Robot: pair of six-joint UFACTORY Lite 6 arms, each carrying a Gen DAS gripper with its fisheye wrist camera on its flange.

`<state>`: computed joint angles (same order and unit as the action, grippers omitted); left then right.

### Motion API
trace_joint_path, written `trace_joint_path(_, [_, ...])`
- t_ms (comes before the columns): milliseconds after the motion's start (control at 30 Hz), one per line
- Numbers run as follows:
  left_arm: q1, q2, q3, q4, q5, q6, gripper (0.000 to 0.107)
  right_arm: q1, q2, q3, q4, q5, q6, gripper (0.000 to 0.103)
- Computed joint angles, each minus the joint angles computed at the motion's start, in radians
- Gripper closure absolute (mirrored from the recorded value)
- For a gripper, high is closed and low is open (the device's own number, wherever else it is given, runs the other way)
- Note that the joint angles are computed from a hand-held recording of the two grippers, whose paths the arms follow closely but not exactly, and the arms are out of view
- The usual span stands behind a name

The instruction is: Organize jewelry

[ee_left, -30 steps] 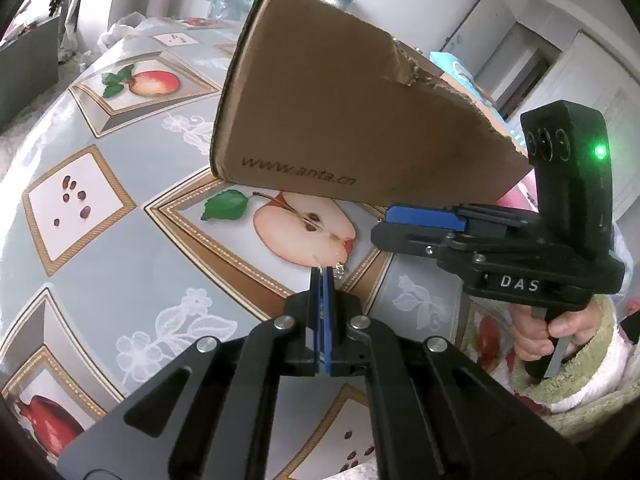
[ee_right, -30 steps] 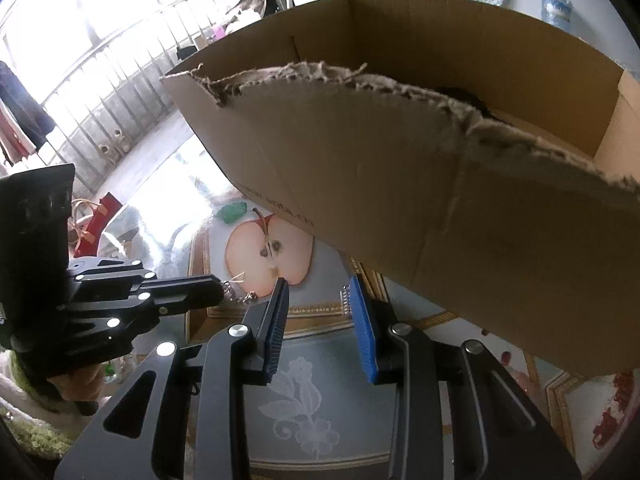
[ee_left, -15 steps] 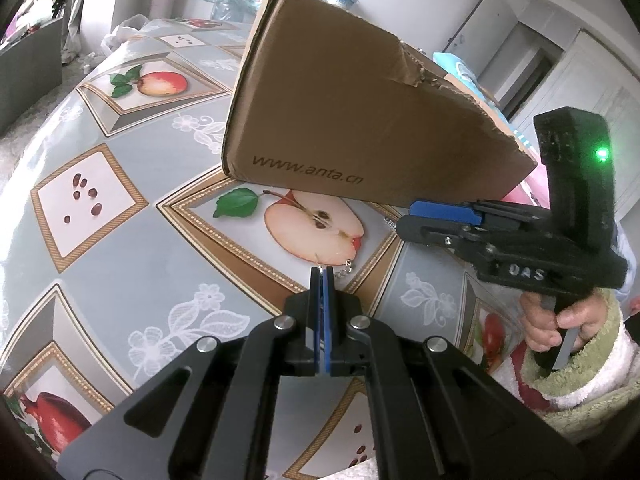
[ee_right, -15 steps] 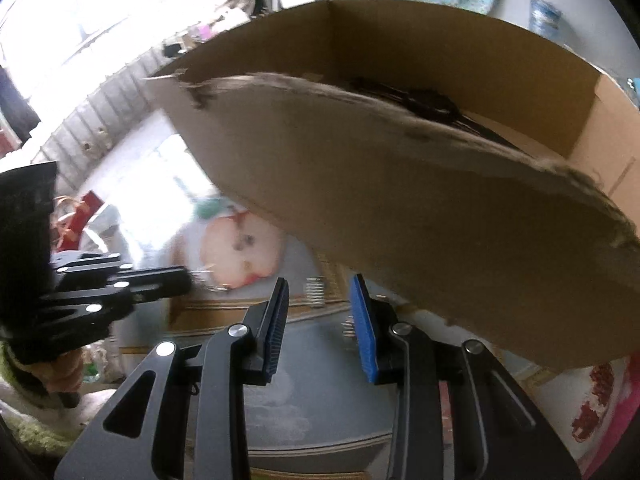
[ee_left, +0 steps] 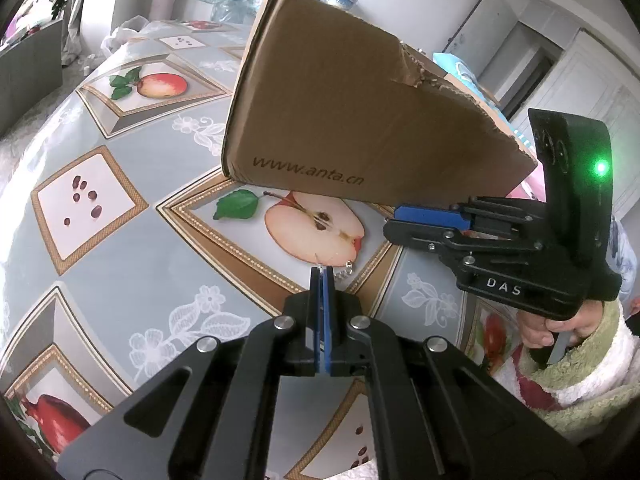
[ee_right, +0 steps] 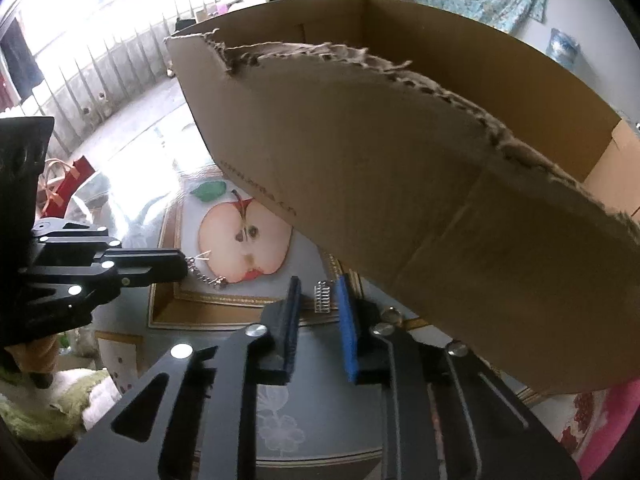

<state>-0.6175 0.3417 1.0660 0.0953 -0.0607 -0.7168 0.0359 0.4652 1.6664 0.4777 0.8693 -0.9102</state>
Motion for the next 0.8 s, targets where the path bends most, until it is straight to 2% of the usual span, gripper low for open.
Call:
trace_joint_path(67, [0.001,0.002,0.007,-0.024,0.006,0.028,0.107,0.011,-0.001,-0.002,-0.010,0.000,-0.003,0.095])
trace_joint_path(167, [-0.002,0.004,0.012,-0.079,0.009,0.081,0.107,0.030,-0.005,-0.007,-0.023,-0.005,0.016,0.098])
trace_joint_path(267, [-0.001,0.003,0.010,-0.039,0.008,0.040,0.107,0.018,0.011,0.013,0.010,0.027,0.030,0.098])
trace_joint_path(600, [-0.006,0.002,0.015,-0.139,0.010,0.142,0.107,-0.057,0.012,0.073,0.128,0.143,0.028,0.098])
trace_joint_path(667, [-0.007,-0.012,0.005,-0.113,0.001,0.117,0.107,-0.079,0.009,0.089,0.157,0.177,0.031,0.098])
trace_joint_path(733, [-0.005,-0.032,-0.007,0.001,-0.011,0.006,0.107,-0.102,-0.003,0.093,0.186,0.207,0.025,0.098])
trace_joint_path(800, [-0.006,-0.060,-0.014,0.047,-0.017,-0.037,0.107,-0.121,-0.017,0.095,0.209,0.221,0.010,0.098])
